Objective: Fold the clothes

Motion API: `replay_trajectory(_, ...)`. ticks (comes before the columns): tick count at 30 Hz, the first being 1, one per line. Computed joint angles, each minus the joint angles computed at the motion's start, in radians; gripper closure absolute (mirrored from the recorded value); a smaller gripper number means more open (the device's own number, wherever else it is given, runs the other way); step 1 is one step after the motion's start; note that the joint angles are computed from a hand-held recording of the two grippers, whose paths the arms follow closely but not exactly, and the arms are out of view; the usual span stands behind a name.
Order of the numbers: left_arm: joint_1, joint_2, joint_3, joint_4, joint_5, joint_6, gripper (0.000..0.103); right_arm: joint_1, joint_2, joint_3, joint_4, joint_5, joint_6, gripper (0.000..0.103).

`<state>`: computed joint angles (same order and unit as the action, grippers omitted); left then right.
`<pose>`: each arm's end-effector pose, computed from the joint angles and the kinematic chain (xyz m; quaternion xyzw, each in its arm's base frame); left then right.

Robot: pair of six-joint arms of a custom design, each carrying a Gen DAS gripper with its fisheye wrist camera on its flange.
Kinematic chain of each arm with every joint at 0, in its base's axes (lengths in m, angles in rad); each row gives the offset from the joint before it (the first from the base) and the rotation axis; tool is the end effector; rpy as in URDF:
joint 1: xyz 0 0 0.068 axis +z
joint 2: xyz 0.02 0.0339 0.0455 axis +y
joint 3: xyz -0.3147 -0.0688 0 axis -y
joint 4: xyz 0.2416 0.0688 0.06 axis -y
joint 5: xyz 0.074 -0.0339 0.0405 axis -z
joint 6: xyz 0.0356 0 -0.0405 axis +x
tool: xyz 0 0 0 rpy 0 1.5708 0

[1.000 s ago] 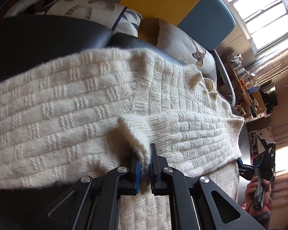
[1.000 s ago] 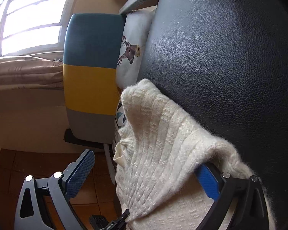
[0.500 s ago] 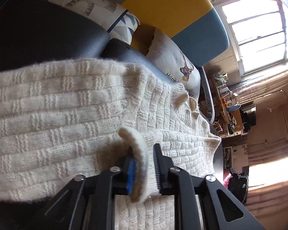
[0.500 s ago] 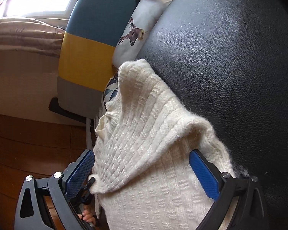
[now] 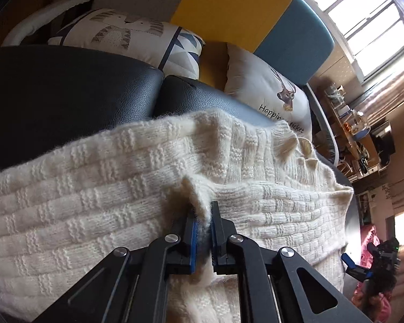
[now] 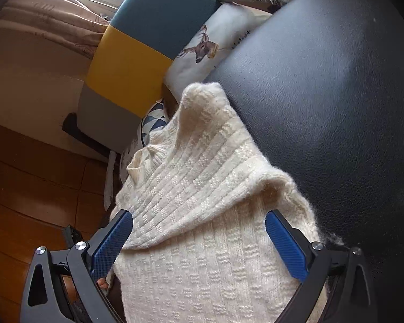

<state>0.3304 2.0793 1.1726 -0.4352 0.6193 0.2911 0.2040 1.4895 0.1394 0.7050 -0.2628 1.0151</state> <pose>0.3782 0.1079 0.1348 0.0162 0.9467 -0.2550 0.1961 0.1866 0.0480 0.1394 0.2962 0.8382 0.3495 0.2958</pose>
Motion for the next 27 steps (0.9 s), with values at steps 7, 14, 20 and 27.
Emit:
replay_trajectory(7, 0.040, -0.125, -0.023, -0.007, 0.010, -0.057, 0.093, -0.143, 0.130, -0.052, 0.379, -0.217, 0.050, 0.002)
replay_trajectory(14, -0.263, -0.179, 0.057, -0.133, 0.190, -0.002, 0.080, -0.069, 0.301, 0.023, 0.321, -0.144, 0.017, 0.002)
replay_trajectory(20, -0.627, 0.038, 0.382, -0.296, 0.159, -0.070, 0.054, -0.057, 0.381, 0.005, 0.411, -0.159, -0.068, 0.003)
replay_trajectory(27, -0.789, 0.452, 1.059, -0.773, 0.102, -0.031, 0.052, -0.051, 0.381, 0.023, 0.366, -0.182, -0.191, 0.003)
